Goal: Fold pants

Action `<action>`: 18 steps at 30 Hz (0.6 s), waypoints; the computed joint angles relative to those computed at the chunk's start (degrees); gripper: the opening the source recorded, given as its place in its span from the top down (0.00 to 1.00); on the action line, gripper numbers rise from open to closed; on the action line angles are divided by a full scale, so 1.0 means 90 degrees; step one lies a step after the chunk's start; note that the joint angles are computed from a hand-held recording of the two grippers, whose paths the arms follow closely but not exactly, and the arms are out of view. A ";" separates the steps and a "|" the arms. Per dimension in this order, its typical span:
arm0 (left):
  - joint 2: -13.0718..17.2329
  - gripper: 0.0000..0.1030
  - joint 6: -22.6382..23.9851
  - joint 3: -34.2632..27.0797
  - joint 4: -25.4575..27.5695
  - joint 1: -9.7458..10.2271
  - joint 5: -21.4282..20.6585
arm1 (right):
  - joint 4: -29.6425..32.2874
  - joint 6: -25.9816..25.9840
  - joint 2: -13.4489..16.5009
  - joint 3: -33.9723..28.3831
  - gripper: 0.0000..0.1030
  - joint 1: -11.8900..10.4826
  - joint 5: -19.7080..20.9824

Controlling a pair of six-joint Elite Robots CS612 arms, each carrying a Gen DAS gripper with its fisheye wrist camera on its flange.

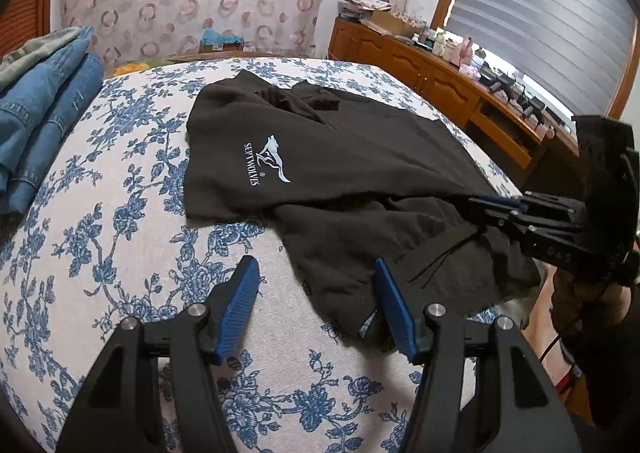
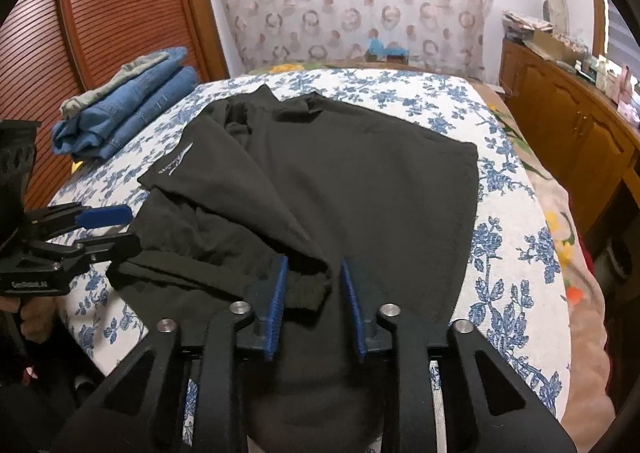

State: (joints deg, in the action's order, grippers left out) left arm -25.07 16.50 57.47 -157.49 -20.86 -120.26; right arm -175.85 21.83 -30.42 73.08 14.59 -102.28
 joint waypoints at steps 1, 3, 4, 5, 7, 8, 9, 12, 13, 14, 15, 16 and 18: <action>-0.0007 0.42 -0.0006 0.0013 -0.0017 -0.0003 0.0007 | 0.0036 -0.0025 0.0003 -0.0013 0.86 -0.0004 0.0023; -0.0025 0.42 0.0021 0.0050 -0.0053 -0.0010 0.0054 | 0.0078 -0.0115 -0.0002 -0.0025 0.92 0.0011 -0.0003; -0.0039 0.42 0.0033 0.0066 -0.0043 -0.0013 0.0099 | 0.0054 -0.0152 -0.0007 -0.0021 0.95 0.0021 -0.0043; -0.0057 0.42 0.0018 0.0083 -0.0029 -0.0019 0.0156 | 0.0016 -0.0173 -0.0007 -0.0019 0.96 0.0023 -0.0044; -0.0081 0.42 -0.0077 0.0104 -0.0022 -0.0014 0.0188 | -0.0221 -0.0199 -0.0035 0.0043 0.98 0.0042 -0.0061; -0.0084 0.42 -0.0111 0.0114 -0.0065 -0.0004 0.0166 | -0.0254 -0.0238 -0.0038 0.0037 0.98 0.0056 -0.0087; -0.0091 0.42 -0.0158 0.0132 -0.0145 0.0005 0.0173 | -0.0291 -0.0339 -0.0056 0.0042 0.98 0.0084 -0.0130; -0.0108 0.42 -0.0438 0.0228 -0.0611 0.0020 0.0325 | -0.0391 -0.0518 -0.0101 0.0062 0.99 0.0164 -0.0283; -0.0107 0.42 -0.0516 0.0234 -0.0713 0.0026 0.0356 | -0.0472 -0.0521 -0.0128 0.0097 0.99 0.0186 -0.0308; -0.0106 0.42 -0.0582 0.0238 -0.0786 0.0038 0.0335 | -0.0535 -0.0518 -0.0136 0.0107 0.99 0.0198 -0.0340; -0.0100 0.42 -0.0631 0.0226 -0.0821 0.0053 0.0295 | -0.0625 -0.0520 -0.0156 0.0132 0.99 0.0217 -0.0374; -0.0089 0.42 -0.0653 0.0199 -0.0817 0.0059 0.0280 | -0.0728 -0.0540 -0.0184 0.0171 0.99 0.0242 -0.0456; -0.0091 0.42 -0.0660 0.0198 -0.0831 0.0070 0.0275 | -0.0822 -0.0585 -0.0229 0.0219 0.99 0.0266 -0.0512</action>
State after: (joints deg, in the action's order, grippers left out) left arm -25.88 10.56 59.25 -164.97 -20.23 -117.78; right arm -183.25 16.56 -32.48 75.05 16.99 -106.89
